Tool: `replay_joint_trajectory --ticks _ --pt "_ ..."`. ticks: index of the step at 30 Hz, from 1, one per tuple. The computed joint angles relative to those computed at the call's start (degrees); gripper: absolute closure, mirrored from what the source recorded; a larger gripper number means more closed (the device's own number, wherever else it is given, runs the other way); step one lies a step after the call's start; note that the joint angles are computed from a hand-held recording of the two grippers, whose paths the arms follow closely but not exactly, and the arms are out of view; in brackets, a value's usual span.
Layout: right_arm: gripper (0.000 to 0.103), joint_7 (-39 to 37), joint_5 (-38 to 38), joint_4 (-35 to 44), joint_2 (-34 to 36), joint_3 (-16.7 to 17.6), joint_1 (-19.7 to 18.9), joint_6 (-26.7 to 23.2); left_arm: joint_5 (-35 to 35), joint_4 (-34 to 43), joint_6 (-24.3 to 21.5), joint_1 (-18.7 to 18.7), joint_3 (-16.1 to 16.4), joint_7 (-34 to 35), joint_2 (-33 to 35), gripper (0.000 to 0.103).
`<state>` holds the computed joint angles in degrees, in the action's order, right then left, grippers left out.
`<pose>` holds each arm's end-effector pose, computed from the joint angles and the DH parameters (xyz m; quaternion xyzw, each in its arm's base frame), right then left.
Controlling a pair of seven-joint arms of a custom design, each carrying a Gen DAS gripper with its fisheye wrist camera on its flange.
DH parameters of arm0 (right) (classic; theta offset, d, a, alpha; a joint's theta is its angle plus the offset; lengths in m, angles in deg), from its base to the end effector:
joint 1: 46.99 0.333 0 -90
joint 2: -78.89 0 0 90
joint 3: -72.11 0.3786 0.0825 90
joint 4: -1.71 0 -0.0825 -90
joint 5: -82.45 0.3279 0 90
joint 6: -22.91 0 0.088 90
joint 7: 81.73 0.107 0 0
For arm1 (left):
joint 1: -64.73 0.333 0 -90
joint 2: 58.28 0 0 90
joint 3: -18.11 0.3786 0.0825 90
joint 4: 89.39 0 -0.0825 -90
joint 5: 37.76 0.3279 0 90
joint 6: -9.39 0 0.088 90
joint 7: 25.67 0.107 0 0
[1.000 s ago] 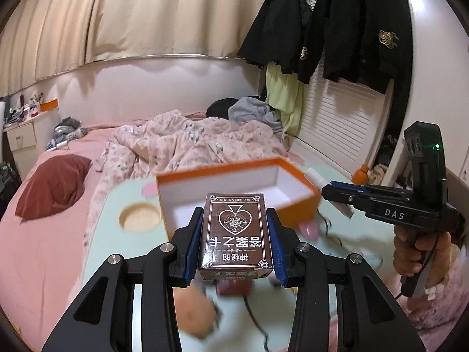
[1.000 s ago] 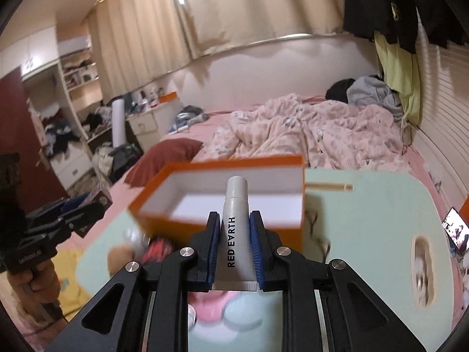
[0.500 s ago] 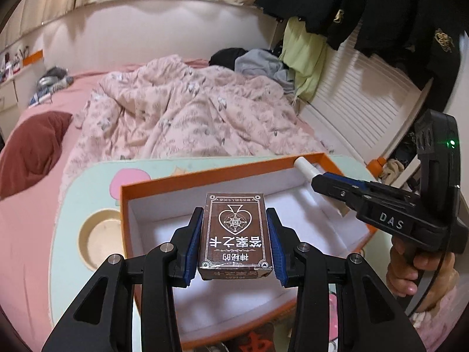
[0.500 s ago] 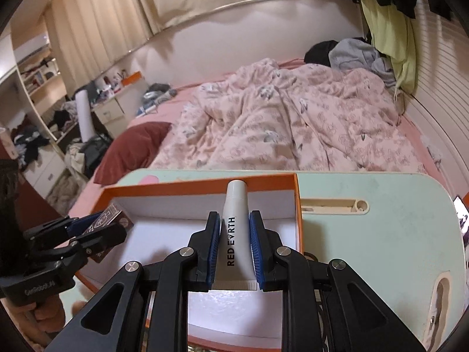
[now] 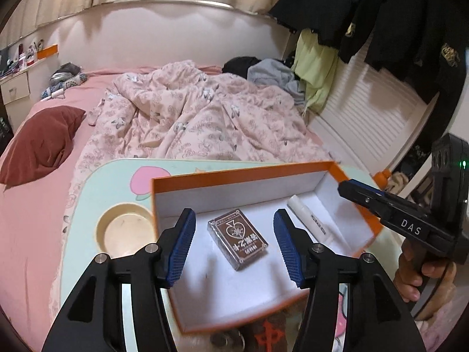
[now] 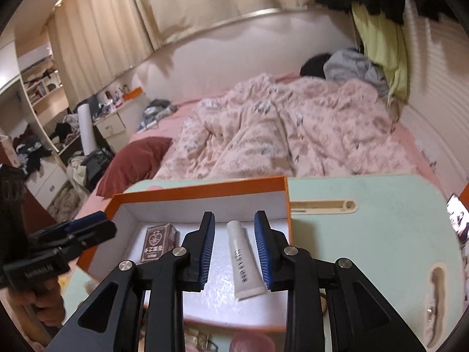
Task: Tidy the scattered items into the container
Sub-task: 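Open both grippers and withdraw them back toward the table items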
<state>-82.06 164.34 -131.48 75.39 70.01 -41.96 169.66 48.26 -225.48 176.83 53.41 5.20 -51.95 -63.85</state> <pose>0.4717 0.0090 0.4836 -0.7601 0.4674 -0.1015 0.4399 0.3794 -0.2424 0.4880 -0.7007 0.5747 -0.3556 0.2285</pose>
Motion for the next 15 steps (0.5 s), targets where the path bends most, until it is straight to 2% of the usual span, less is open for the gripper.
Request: replay_joint_trajectory --ticks 2,4,6,9,11,15 --pt "0.076 -3.9 2.6 -2.4 -2.8 -0.4 -0.2 0.3 0.0 -1.3 -2.6 -0.7 -1.0 0.2 -2.4 0.046" --pt "0.076 -6.9 3.9 -5.0 -5.8 -1.2 -0.7 -0.7 0.1 -2.8 -6.3 -1.8 -2.6 0.4 -5.1 0.035" --pt "0.063 -8.3 3.4 -7.6 -8.5 -1.7 -1.2 -1.7 1.7 -4.1 -9.8 -3.2 -4.3 -1.4 -7.4 0.027" --pt "0.049 -12.5 4.1 -12.1 -12.6 -1.9 -1.7 -1.5 3.1 -5.8 -12.9 -5.8 -6.3 -4.5 -9.3 0.026" --pt "0.049 -16.1 4.4 -16.1 -15.6 -0.9 -1.7 0.6 4.4 -7.4 -14.5 -7.8 -7.6 -9.3 -9.7 0.025" --pt "0.046 -18.5 5.4 -22.1 -18.3 -0.5 -2.0 1.4 -0.3 -9.8 -19.1 -11.6 -9.8 -10.5 -9.6 0.025"
